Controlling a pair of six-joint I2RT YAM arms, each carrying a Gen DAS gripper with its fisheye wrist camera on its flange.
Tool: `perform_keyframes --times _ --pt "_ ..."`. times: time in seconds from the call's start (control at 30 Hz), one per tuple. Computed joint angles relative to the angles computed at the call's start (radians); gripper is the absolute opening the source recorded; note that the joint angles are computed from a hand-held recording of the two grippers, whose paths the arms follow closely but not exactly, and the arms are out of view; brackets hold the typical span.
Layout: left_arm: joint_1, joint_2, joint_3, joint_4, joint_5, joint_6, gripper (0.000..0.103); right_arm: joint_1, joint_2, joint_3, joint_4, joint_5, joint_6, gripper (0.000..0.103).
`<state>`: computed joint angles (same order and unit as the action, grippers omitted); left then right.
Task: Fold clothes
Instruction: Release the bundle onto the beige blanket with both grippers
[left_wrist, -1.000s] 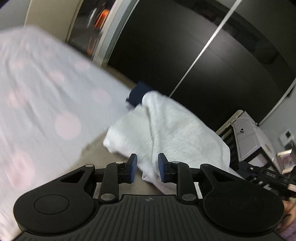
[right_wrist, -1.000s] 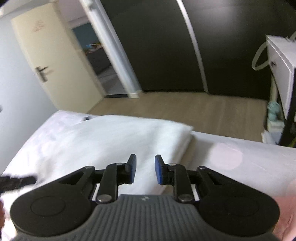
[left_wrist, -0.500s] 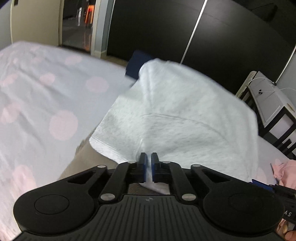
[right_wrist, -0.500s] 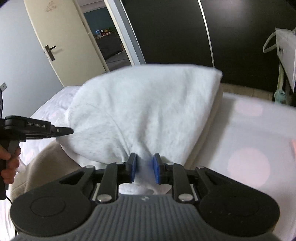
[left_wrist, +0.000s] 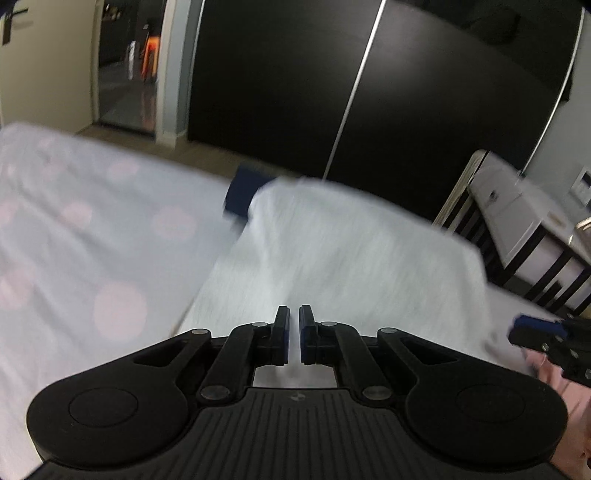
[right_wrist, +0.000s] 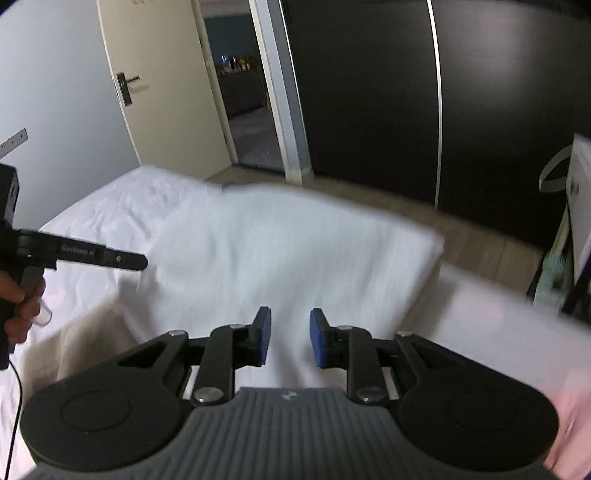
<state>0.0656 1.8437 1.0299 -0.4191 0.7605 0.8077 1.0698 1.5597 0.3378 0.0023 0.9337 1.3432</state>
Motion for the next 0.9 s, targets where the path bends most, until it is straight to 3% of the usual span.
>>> perform_keyframes --times 0.13,0.27,0.43,0.63,0.83,0.9 --pt "-0.087 -0.017 -0.011 0.115 0.006 -0.12 0.006 -0.202 -0.024 0.036 0.133 -0.031 -0.273 0.027" --pt "-0.164 0.006 -0.03 0.218 -0.012 -0.214 0.006 -0.313 0.138 0.144 0.257 -0.086 -0.397 0.028" --pt "-0.198 0.086 -0.028 0.247 -0.088 -0.201 0.006 -0.347 0.356 0.253 0.325 -0.142 -0.386 0.031" --pt "-0.157 0.184 -0.005 0.26 -0.08 -0.157 0.0 -0.334 0.481 0.221 0.514 -0.145 -0.431 0.032" --pt "-0.136 0.094 -0.051 0.23 -0.111 -0.142 0.0 -0.339 0.409 0.261 0.351 -0.174 -0.445 0.032" --pt "-0.109 0.048 -0.074 0.208 -0.103 -0.116 0.0 -0.321 0.342 0.237 0.301 -0.177 -0.412 0.038"
